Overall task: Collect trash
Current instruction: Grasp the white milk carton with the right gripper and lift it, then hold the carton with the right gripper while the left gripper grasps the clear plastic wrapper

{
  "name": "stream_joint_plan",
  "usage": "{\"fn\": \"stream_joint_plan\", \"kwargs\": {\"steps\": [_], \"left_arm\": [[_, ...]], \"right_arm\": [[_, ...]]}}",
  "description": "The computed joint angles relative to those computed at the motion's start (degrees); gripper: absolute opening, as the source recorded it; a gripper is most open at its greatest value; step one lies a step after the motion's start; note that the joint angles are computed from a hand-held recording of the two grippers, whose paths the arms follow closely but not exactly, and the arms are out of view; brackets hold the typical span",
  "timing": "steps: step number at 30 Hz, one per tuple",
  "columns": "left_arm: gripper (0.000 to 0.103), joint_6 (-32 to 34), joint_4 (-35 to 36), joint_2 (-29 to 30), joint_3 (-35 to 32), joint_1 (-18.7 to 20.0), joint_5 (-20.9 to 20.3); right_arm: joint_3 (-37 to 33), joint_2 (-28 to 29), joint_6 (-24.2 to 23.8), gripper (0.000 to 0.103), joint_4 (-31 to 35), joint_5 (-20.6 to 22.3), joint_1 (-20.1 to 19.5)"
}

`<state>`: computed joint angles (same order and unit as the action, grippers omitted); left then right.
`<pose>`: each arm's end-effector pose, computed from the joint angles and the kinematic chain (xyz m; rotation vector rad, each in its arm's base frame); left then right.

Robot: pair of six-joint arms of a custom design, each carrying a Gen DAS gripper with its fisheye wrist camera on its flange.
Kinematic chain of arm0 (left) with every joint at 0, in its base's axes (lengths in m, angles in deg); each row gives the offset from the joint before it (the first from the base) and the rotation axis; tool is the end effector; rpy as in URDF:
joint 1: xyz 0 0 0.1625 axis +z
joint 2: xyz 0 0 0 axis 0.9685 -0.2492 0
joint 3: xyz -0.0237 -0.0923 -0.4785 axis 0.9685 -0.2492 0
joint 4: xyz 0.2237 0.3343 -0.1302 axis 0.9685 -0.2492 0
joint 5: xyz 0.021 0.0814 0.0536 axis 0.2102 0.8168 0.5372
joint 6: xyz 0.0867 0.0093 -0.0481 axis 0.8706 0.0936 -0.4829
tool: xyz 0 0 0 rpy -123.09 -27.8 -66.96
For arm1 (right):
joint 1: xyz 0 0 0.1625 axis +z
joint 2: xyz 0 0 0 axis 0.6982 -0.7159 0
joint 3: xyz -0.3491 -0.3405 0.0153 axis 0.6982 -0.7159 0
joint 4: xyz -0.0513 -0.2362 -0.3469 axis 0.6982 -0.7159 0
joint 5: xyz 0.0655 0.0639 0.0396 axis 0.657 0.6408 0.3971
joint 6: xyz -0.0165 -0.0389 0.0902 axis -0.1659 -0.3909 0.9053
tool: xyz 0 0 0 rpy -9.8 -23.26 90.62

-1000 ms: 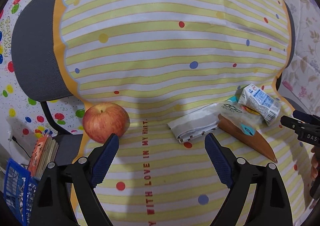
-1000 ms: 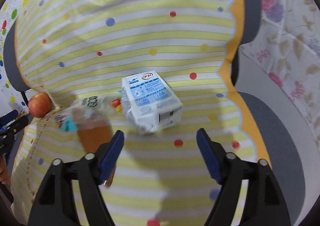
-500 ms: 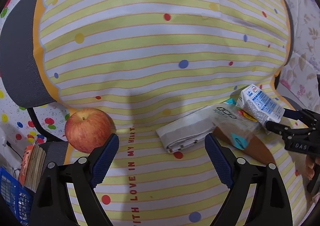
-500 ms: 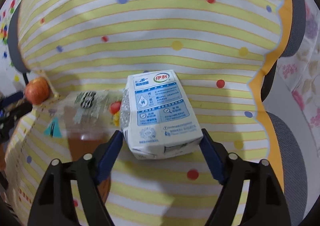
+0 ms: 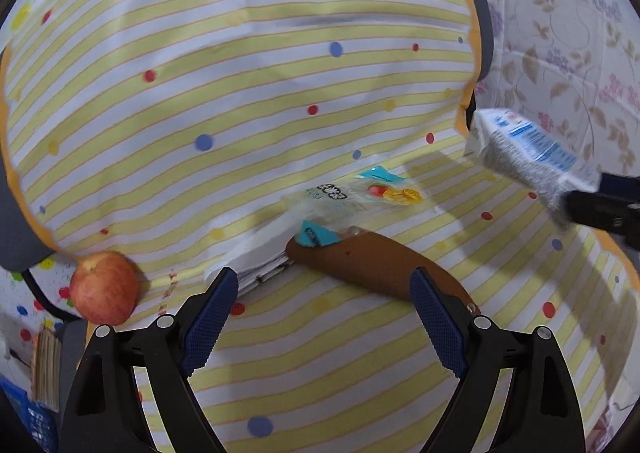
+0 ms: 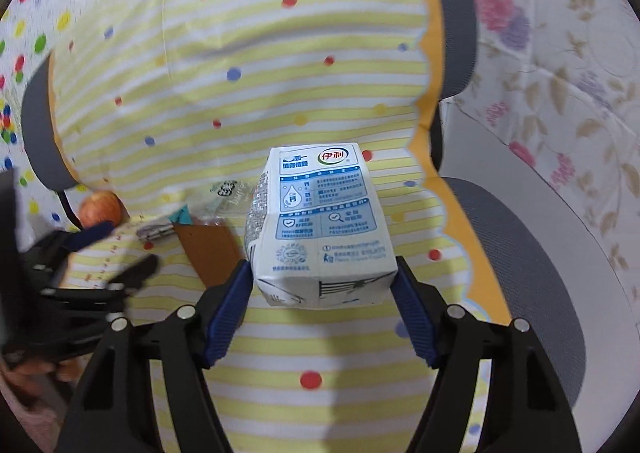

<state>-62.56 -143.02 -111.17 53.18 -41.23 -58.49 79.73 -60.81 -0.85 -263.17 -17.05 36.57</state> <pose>-0.2124 -0.4173 -0.0256 0.3740 2.0571 -0.8958 0.0482 -0.4562 0.1927 0.8093 -2.4537 0.7599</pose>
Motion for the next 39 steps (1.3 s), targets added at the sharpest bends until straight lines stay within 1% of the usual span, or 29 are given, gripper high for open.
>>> {"fn": "stream_joint_plan", "kwargs": {"steps": [3,5,6,8,11,13,15,16,17,18,19,21,22,23,24,25,27,28,31,33,35,37,38,39], "left_arm": [[0.086,7.3,-2.6,2.1,-3.1,1.4,0.6],[0.085,10.6,-2.4,3.0,-5.0,2.5,1.1],[0.083,13.0,-2.8,3.5,-6.1,3.4,1.1],[0.081,15.4,-2.0,3.8,-7.4,4.6,0.8],[0.077,17.8,1.5,3.4,-9.7,7.0,-1.9],[0.077,19.8,3.2,3.8,-11.0,7.7,-1.3],[0.075,21.7,5.6,4.6,-12.8,8.2,0.1],[0.074,22.8,5.9,5.0,-13.3,8.5,0.5],[0.07,24.0,6.2,5.3,-14.0,8.9,0.7],[0.069,25.7,6.0,5.7,-14.7,9.4,0.7],[0.066,27.3,4.7,6.1,-15.2,9.6,0.7],[0.048,28.9,4.1,6.3,-16.3,10.3,0.4],[0.042,30.0,3.3,6.4,-16.7,10.7,0.1],[0.019,30.3,3.3,6.2,-17.0,11.0,-0.5],[0.01,29.3,4.3,5.6,-17.1,11.3,-1.1],[0.009,28.5,3.9,5.0,-16.7,11.2,-1.6],[0.003,28.0,-1.1,3.5,-14.6,10.5,-4.0],[0.002,27.2,-3.2,2.5,-13.2,9.9,-5.1],[0.0,23.0,-10.4,-0.4,-7.9,6.1,-7.8],[0.0,18.2,-11.9,-1.9,-4.6,3.2,-8.5],[0.0,14.5,-13.3,-2.6,-1.9,0.5,-8.2],[0.0,9.4,-13.3,-3.6,1.4,-2.9,-8.5],[0.0,7.8,-13.5,-3.8,2.3,-3.8,-8.6],[0.0,3.8,-11.8,-4.3,4.2,-6.0,-8.3]], "right_arm": [[0.1,-1.5,-0.2,0.069,0.3,0.5,-0.4],[-0.4,-1.4,-0.2,0.069,-0.1,0.3,-0.6],[-0.8,-1.6,0.1,0.069,0.6,0.6,-0.9],[-1.5,-1.6,0.7,0.069,1.5,0.8,-1.3],[-2.6,-1.3,1.2,0.069,2.8,1.4,-2.0],[-3.1,-1.1,1.6,0.069,3.5,1.6,-2.2],[-3.7,-0.5,1.8,0.069,3.7,1.6,-2.3],[-4.0,-0.4,1.9,0.069,4.0,1.6,-2.3],[-4.2,-0.3,2.0,0.069,4.2,1.8,-2.4],[-4.3,-0.1,2.1,0.069,4.1,1.8,-2.4],[-4.4,0.0,2.2,0.069,4.1,1.8,-2.4],[-4.6,0.1,2.4,0.069,4.2,1.8,-2.5],[-4.6,0.1,2.5,0.069,4.0,1.7,-2.5],[-4.6,0.1,2.5,0.069,3.9,1.7,-2.4],[-4.4,0.0,2.5,0.069,3.7,1.6,-2.4],[-4.1,-0.3,2.5,0.069,3.4,1.6,-2.4],[-3.6,-0.9,2.6,0.069,3.2,1.9,-2.6],[-3.2,-1.3,2.6,0.069,3.1,2.0,-2.7],[-1.8,-2.4,2.6,0.069,1.6,2.4,-2.9],[-0.4,-3.3,2.7,0.069,0.8,3.1,-3.1],[1.2,-4.4,2.7,0.069,-0.1,3.7,-3.4],[2.8,-5.6,2.9,0.069,-0.4,4.3,-3.8],[4.0,-6.3,2.8,0.069,-0.6,4.7,-4.2],[5.1,-6.9,2.7,0.069,-1.0,5.0,-4.6]]}}
